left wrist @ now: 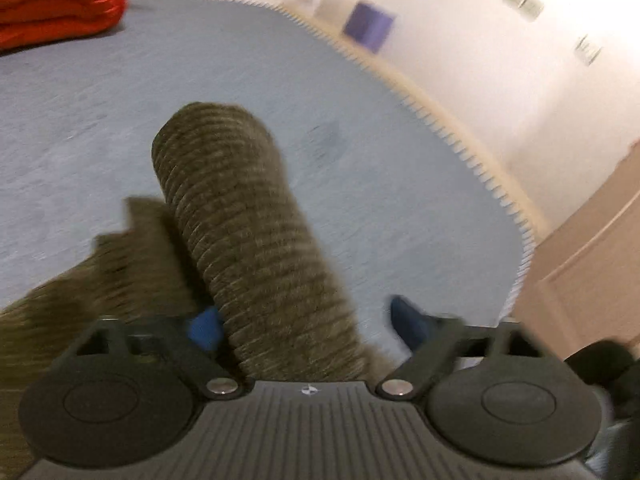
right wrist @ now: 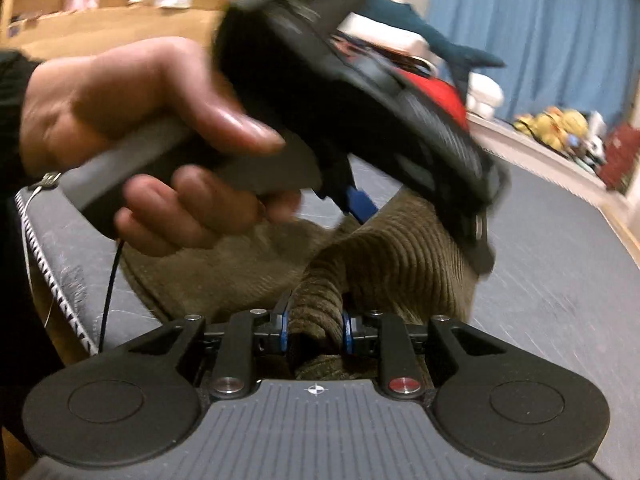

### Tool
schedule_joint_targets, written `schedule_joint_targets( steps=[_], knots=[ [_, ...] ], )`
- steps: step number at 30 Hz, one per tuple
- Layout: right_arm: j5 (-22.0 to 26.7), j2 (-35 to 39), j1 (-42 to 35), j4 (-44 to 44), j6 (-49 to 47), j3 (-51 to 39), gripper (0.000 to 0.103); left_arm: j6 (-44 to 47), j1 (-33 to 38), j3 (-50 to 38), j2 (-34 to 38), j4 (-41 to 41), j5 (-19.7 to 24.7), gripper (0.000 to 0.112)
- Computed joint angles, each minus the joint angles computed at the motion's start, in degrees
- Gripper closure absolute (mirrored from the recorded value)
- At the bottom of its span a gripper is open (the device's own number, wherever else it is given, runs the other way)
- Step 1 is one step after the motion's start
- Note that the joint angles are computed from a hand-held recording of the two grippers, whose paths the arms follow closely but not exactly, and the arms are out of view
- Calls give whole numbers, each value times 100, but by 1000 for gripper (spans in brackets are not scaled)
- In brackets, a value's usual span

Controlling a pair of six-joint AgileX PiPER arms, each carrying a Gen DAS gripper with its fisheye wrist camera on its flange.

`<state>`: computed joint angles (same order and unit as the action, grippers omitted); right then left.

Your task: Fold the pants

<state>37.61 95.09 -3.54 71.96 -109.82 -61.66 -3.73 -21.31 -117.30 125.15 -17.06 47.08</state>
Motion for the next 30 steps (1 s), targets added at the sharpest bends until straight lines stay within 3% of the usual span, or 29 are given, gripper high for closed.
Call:
schedule_joint_targets(
  steps=[1,3,5,8,10,11,12,15,16,18,21,22,24,26,30],
  knots=[
    [-33,24,96,-54,76,-23,79,-144,7,27,17,287,62,75],
    [-105,210,268,-199,278,-242,79,-35,181,222,-41,231,144,86],
    [-77,346,444,-532,711,-472,77,23,295,564,-258,273,24,88],
    [609,677,484,-700,1157,-1066,63,-482,406,1143,-728,1053,-146,89],
    [1233,786,367,-324,822,-1234,34,-903,593,1499,-1008,1545,-130,92],
    [1451,795,279,-20,545,-1207,28,-1347,608,1757,-1175,2061,-157,96],
    [1724,825,156,161,472,-1291,23,-1849,657,1961,-1326,2634,-67,112],
    [1940,1083,82,412,1061,-1781,22,-2452,1029,2442,-1742,3790,465,112],
    [1839,1226,101,226,1581,-2077,21,-2726,1191,2755,-1939,3737,290,112],
    [1489,1528,223,-348,2727,-2619,21,-2765,1647,3501,-2425,2945,-511,112],
    [675,1929,489,-1370,4445,-3073,21,-1517,1963,4044,-2760,1248,-1285,108],
    [506,2126,530,-1701,5018,-3243,21,-1018,1931,4068,-2723,676,-1426,101],
    [284,2392,600,-2417,6164,-3446,21,-165,1795,3907,-2478,-272,-1496,89],
    [494,2608,652,-3160,7181,-3830,21,469,1700,3607,-2149,-885,-1448,74],
    [224,2429,803,-3539,7222,-3480,20,622,1504,3002,-1517,-1209,-1478,52]
  ],
)
